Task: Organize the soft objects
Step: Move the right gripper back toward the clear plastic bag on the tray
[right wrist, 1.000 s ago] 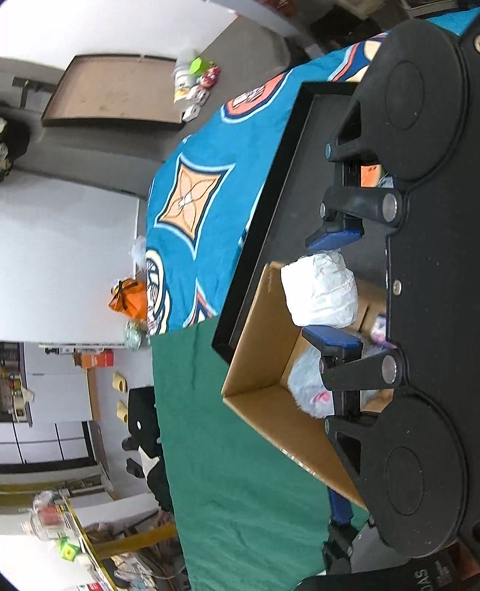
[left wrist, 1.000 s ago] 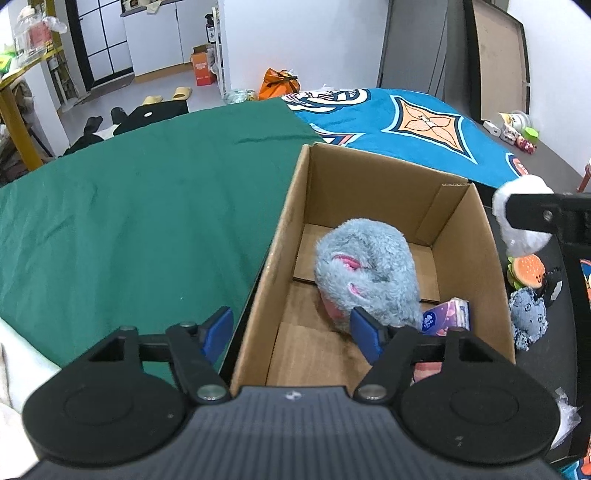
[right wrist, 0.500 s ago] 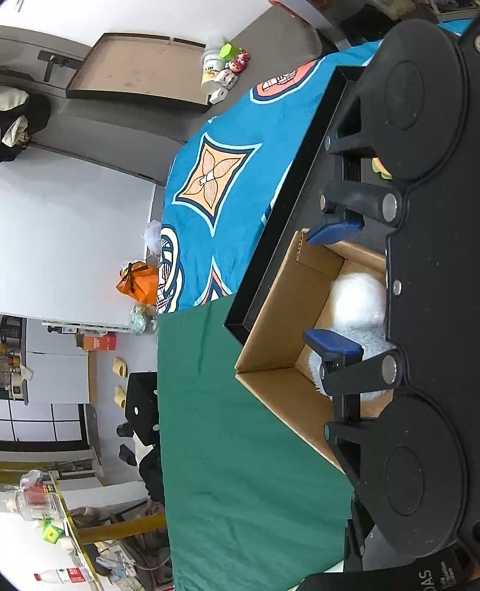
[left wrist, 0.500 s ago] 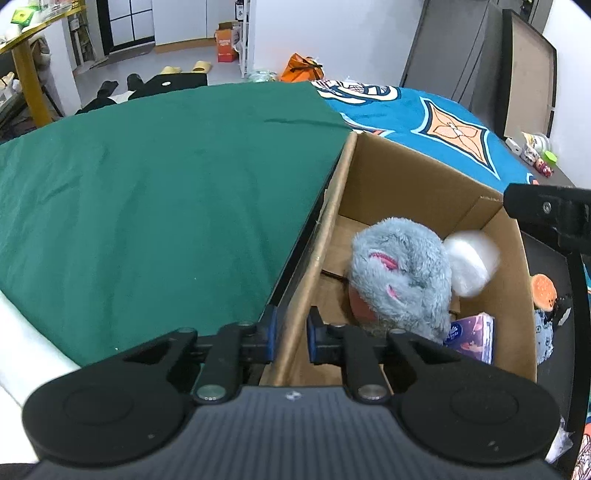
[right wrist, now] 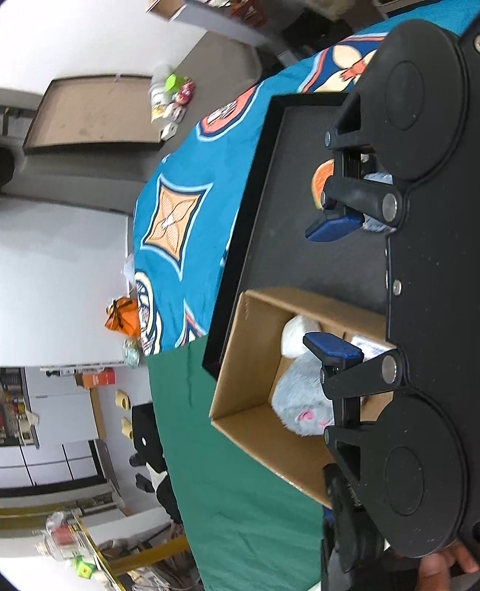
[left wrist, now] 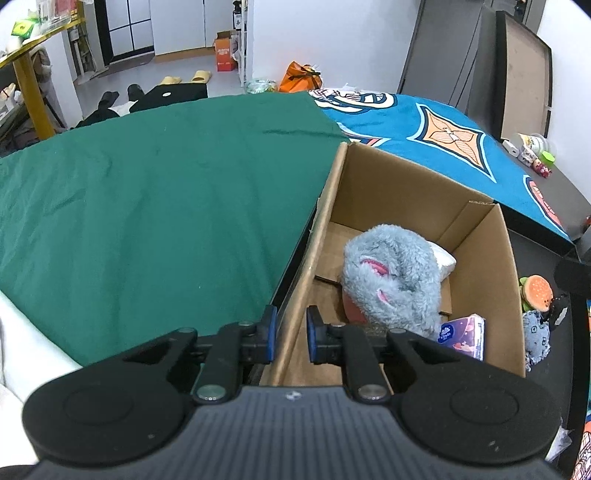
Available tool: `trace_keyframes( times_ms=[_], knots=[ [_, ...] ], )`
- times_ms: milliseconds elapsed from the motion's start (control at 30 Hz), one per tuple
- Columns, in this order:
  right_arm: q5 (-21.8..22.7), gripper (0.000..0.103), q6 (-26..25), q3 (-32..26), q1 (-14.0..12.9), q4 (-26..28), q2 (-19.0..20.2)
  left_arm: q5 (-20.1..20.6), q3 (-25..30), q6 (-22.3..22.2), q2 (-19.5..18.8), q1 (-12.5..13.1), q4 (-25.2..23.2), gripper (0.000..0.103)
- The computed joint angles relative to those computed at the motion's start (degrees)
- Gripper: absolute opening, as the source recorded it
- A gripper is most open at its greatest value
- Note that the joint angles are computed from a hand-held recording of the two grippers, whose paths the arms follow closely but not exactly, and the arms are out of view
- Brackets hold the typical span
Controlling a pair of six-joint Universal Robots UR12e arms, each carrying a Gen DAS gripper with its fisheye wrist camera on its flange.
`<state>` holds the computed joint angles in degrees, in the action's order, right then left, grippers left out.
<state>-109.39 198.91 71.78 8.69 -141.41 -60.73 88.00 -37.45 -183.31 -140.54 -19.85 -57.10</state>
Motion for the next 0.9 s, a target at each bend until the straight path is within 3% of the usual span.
trace_keyframes(
  times_ms=[133, 367, 733, 900],
  knots=[
    [-0.43, 0.055, 1.81, 2.08, -0.14, 0.00, -1.59, 0.18, 0.03, 0.73, 0.13, -0.04, 0.09, 0.016],
    [-0.88, 0.066, 7.48, 5.82, -0.52, 0.70, -4.44, 0.68, -0.04, 3.27, 0.50, -0.40, -0.08, 0.020],
    [-0.43, 0.079, 14.69, 11.66, -0.59, 2.27, -7.83, 1.11, -1.13, 6.66, 1.34, -0.82, 0.00, 0.048],
    [-0.23, 0.088, 17.43, 13.09, -0.70, 3.41, -8.52, 3.67, -1.43, 9.32, 1.20, -1.47, 1.05, 0.059]
  ],
)
